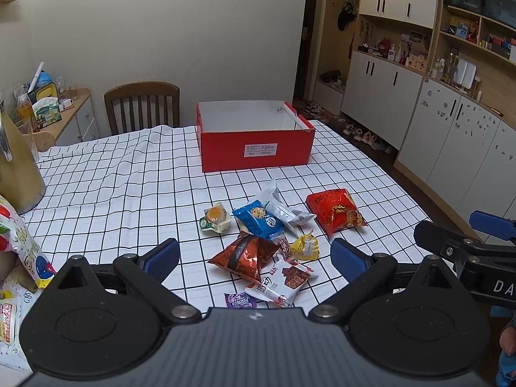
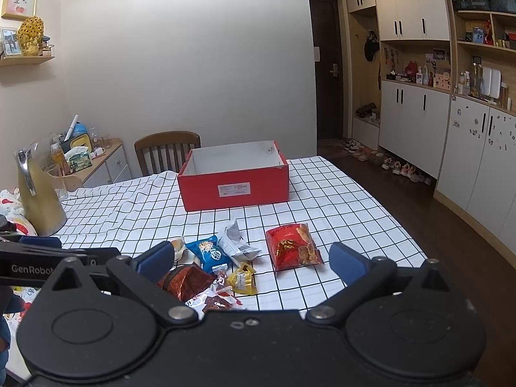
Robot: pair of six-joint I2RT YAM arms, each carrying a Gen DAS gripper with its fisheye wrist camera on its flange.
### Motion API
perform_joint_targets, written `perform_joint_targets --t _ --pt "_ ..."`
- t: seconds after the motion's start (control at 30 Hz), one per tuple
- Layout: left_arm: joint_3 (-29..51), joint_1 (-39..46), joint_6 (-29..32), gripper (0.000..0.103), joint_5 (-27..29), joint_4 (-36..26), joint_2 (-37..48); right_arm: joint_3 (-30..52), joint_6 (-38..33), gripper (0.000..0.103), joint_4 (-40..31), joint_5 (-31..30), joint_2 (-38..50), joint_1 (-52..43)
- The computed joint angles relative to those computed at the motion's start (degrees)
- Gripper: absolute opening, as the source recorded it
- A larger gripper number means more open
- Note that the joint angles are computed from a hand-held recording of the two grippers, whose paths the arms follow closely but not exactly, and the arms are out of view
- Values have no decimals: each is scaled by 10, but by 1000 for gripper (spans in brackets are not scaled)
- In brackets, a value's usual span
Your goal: Organize snacks
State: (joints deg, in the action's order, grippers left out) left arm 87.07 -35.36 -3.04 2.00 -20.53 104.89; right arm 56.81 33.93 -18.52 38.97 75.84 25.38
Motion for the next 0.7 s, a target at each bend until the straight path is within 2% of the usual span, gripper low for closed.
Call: perform_joint_targets --t 0.7 --pt "14 6 5 101 10 -8 10 9 -1 101 2 -2 11 2"
